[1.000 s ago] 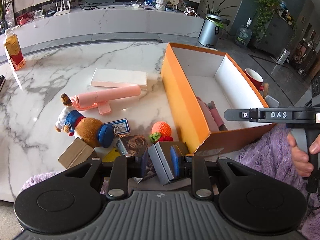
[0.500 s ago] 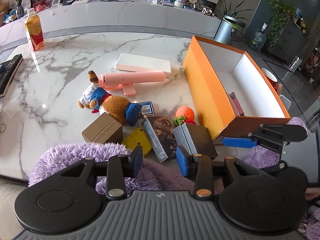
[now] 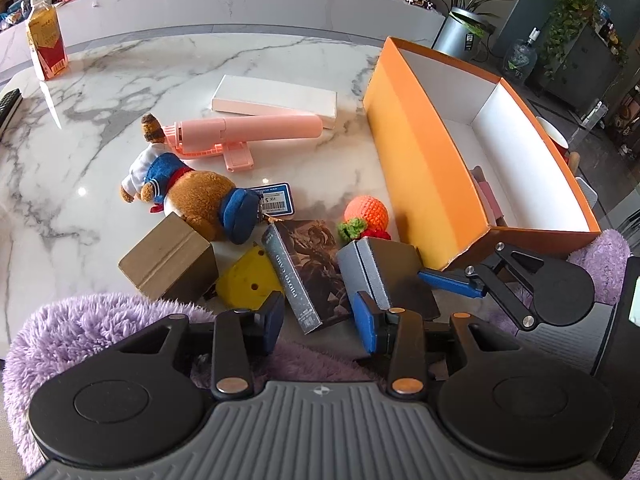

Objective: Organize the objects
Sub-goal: 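Grasp the black gift box with the right tool, then lift the black gift box off the table with the right tool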

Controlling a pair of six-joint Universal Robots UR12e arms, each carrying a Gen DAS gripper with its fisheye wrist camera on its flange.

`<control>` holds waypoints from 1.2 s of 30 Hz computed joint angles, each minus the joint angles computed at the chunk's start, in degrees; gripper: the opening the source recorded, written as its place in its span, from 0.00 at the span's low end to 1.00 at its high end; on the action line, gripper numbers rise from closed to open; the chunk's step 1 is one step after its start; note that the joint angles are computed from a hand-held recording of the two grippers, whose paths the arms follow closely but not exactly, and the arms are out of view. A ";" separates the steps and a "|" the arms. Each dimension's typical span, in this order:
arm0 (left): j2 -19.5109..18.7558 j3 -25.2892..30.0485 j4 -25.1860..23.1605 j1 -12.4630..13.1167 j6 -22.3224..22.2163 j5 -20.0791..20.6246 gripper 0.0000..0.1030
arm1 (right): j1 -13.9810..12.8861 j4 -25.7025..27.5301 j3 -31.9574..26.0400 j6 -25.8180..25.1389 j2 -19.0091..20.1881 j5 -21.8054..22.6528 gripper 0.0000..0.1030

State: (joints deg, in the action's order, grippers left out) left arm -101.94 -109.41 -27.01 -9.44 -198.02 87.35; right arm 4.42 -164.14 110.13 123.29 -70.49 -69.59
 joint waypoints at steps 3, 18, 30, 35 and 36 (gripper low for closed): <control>-0.99 0.98 -1.50 0.09 -0.96 0.28 0.44 | 0.04 0.35 -0.46 0.44 0.48 -0.20 0.62; -4.10 4.32 -9.12 1.49 -3.53 -4.03 0.50 | -0.83 -0.34 0.26 1.83 -0.10 1.71 0.54; -3.09 1.86 -1.16 1.08 -5.93 -1.98 0.03 | -1.51 1.65 0.13 5.21 -0.97 3.92 0.42; -2.33 1.38 -0.44 1.73 -6.54 -5.09 0.00 | -1.42 2.91 0.41 7.08 -1.73 4.31 0.37; -2.45 1.17 0.38 2.18 -6.86 -7.18 0.00 | -1.54 3.25 0.45 7.15 -1.83 4.62 0.33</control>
State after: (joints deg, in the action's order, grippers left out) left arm -104.39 -108.25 -26.63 -7.26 -204.89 80.17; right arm 2.87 -160.89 110.59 130.44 -72.33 -64.97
